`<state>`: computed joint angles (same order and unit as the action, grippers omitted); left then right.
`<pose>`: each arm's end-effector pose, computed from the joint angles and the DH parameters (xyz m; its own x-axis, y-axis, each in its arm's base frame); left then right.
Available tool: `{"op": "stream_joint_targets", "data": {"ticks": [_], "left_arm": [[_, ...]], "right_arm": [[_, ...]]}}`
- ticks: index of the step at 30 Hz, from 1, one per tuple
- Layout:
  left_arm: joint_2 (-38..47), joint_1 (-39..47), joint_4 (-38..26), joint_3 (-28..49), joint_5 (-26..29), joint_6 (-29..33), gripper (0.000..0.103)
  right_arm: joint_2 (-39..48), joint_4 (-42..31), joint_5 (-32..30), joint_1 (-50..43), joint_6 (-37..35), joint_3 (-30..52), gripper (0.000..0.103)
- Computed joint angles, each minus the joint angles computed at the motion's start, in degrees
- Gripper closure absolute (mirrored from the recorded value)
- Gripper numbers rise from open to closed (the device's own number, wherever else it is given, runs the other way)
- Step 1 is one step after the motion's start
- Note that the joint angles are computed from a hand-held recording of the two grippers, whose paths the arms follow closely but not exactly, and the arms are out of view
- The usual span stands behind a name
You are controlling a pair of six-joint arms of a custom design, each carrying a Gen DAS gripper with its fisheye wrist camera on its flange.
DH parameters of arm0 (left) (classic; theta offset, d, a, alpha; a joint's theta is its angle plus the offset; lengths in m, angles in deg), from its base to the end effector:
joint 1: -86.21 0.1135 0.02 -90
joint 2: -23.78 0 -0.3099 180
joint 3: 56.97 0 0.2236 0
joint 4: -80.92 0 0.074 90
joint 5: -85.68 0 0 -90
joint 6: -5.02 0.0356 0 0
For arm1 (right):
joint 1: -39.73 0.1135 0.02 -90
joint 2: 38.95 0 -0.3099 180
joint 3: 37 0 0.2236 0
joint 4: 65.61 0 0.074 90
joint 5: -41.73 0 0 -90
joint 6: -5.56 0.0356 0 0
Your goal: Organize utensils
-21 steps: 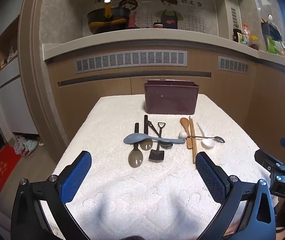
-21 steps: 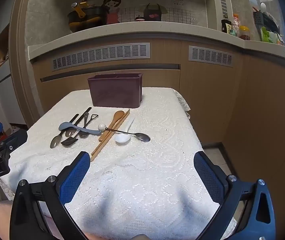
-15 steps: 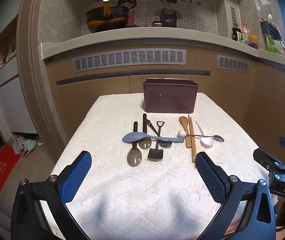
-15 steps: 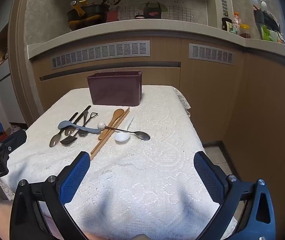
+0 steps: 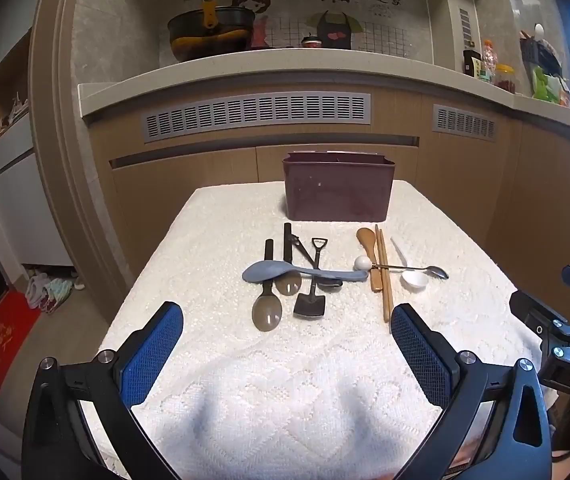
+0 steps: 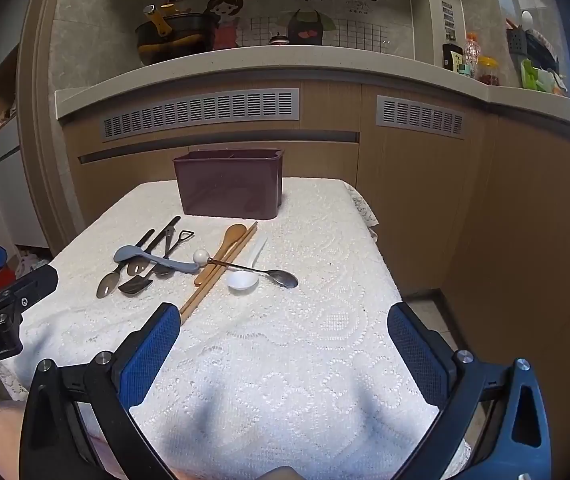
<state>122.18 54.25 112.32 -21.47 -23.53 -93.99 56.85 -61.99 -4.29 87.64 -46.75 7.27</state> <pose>0.2258 -0.1271 0.1648 -0.4788 0.1244 -0.8690 0.1892 0.9813 0.0363 0.1907 0.1743 0.1728 -0.5294 0.0703 -0.8455 0.1284 0.9917 0.0020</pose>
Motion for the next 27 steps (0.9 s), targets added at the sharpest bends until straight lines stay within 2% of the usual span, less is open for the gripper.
{"op": "stream_joint_targets", "data": {"ticks": [19,27], "left_arm": [[0.45,-0.04,-0.39,0.39,0.1,-0.26,0.0],[1.59,-0.72,1.69,-0.7,-0.5,-0.49,0.0]], "right_arm": [[0.1,-0.07,-1.19,-0.76,0.13,-0.03,0.0],[0.22,-0.22,-1.22,-0.76,0.23,0.1,0.0]]}}
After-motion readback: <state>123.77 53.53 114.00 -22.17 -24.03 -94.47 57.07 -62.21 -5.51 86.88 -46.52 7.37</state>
